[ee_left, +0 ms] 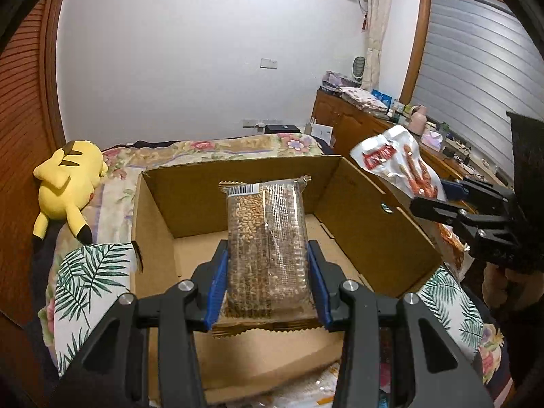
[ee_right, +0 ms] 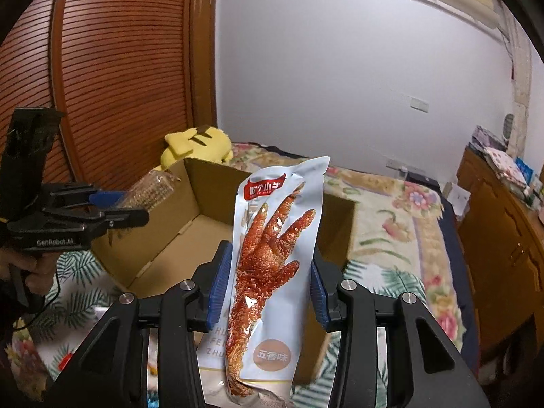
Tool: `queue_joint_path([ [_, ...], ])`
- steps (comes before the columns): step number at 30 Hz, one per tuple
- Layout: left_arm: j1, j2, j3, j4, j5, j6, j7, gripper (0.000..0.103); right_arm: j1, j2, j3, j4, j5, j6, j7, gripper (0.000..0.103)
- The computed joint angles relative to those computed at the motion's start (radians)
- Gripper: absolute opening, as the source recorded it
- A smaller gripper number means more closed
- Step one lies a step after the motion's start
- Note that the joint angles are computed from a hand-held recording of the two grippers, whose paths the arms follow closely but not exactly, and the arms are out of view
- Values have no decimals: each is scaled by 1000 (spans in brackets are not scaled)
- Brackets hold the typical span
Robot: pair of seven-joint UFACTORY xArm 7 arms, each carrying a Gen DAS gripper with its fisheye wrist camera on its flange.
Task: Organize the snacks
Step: 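Carry both packets into the box and open both tools to drop them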
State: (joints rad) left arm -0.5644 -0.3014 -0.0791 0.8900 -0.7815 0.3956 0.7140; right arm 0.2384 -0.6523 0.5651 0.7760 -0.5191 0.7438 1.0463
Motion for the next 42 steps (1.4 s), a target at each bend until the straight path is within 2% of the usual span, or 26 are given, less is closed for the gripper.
queue_joint_path([
  [5,17,42,-16,23,30,-1,-25,42,-39,74,-6,24,-47,-36,-1,42],
  [10,37,67,-39,35,87,-3,-75,43,-55,156,-7,57,-106,-30,25,43],
  [19,59,76,-65,22,200,-13,-173,47,12,259,-37,102,-198,45,91,44],
  [26,48,44,-46,-14,208,-27,-189,53,90,311,-80,131,-226,103,108,44],
  [31,26,-14,-10,-52,168,-21,-149,55,128,337,-111,140,-224,120,107,47],
  [34,15,-66,10,-86,156,-14,-130,55,144,333,-129,140,-211,126,110,54],
  [36,9,-97,25,-108,152,-7,-120,55,150,330,-139,137,-192,120,114,54],
  [42,2,-204,44,-176,182,16,-134,56,154,326,-139,133,-162,124,142,65],
])
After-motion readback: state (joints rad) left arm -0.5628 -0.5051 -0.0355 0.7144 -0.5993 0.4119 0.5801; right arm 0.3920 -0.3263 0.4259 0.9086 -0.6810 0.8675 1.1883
